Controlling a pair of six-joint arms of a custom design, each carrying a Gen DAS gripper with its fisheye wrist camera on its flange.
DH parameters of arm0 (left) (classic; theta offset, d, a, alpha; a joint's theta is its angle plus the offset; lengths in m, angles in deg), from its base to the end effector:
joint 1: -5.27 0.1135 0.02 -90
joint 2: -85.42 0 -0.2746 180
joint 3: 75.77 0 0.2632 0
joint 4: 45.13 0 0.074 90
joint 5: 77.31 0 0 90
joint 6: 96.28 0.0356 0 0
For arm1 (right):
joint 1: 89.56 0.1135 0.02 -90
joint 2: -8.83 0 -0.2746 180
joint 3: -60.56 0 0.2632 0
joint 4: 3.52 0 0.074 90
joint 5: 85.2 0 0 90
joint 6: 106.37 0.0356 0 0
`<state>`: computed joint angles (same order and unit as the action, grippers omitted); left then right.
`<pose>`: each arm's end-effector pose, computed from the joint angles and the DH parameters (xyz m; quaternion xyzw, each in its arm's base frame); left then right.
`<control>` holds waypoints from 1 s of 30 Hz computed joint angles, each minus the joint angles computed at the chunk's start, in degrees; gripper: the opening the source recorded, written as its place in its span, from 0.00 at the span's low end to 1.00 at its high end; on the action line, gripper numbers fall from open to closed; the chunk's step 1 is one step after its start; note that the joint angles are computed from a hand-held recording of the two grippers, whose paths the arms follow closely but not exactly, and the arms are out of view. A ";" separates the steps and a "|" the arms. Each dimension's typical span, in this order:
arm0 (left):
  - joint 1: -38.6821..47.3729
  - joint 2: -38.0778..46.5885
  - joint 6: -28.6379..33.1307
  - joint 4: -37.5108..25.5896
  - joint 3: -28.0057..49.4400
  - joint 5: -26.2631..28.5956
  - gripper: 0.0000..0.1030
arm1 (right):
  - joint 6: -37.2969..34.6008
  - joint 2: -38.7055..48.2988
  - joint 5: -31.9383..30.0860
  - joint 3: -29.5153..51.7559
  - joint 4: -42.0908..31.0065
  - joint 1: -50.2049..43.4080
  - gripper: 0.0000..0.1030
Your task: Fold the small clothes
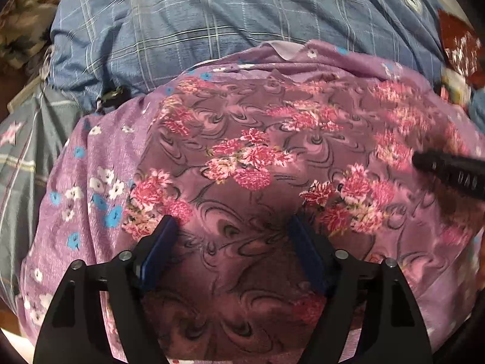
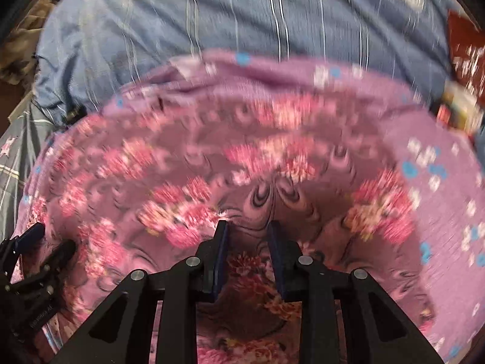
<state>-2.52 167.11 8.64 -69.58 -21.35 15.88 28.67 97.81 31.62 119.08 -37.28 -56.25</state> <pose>0.2793 -0.0402 0.1786 0.1949 0.9241 -0.0059 0.3288 0.2495 0.1447 0.1594 0.1484 0.9380 -0.0382 0.3110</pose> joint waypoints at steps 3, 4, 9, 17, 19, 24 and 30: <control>3.15 -0.90 -1.36 -5.96 3.13 5.02 0.75 | 0.65 -1.83 0.49 -0.50 0.88 1.01 0.29; 4.26 -1.47 -1.93 -6.94 3.54 6.47 0.75 | 0.33 -3.23 0.32 -1.32 2.45 1.55 0.29; 11.87 -9.87 -4.52 -7.76 1.65 9.40 0.75 | -2.68 -7.35 6.53 -2.18 4.47 7.26 0.29; 26.90 -12.02 -5.90 -9.59 -2.03 15.80 0.75 | -6.72 -9.94 8.86 -1.83 6.40 13.97 0.35; 26.74 -13.63 -5.23 -9.29 -3.81 16.89 0.75 | -6.17 -10.10 8.62 -1.79 6.66 14.56 0.35; 20.93 -15.01 -2.35 -4.75 -8.15 9.97 0.76 | -4.89 -10.40 3.11 -3.04 8.77 14.46 0.35; 17.86 -8.14 -3.06 -3.68 -7.10 3.89 0.76 | -4.02 -1.11 -3.35 0.63 5.31 13.89 0.35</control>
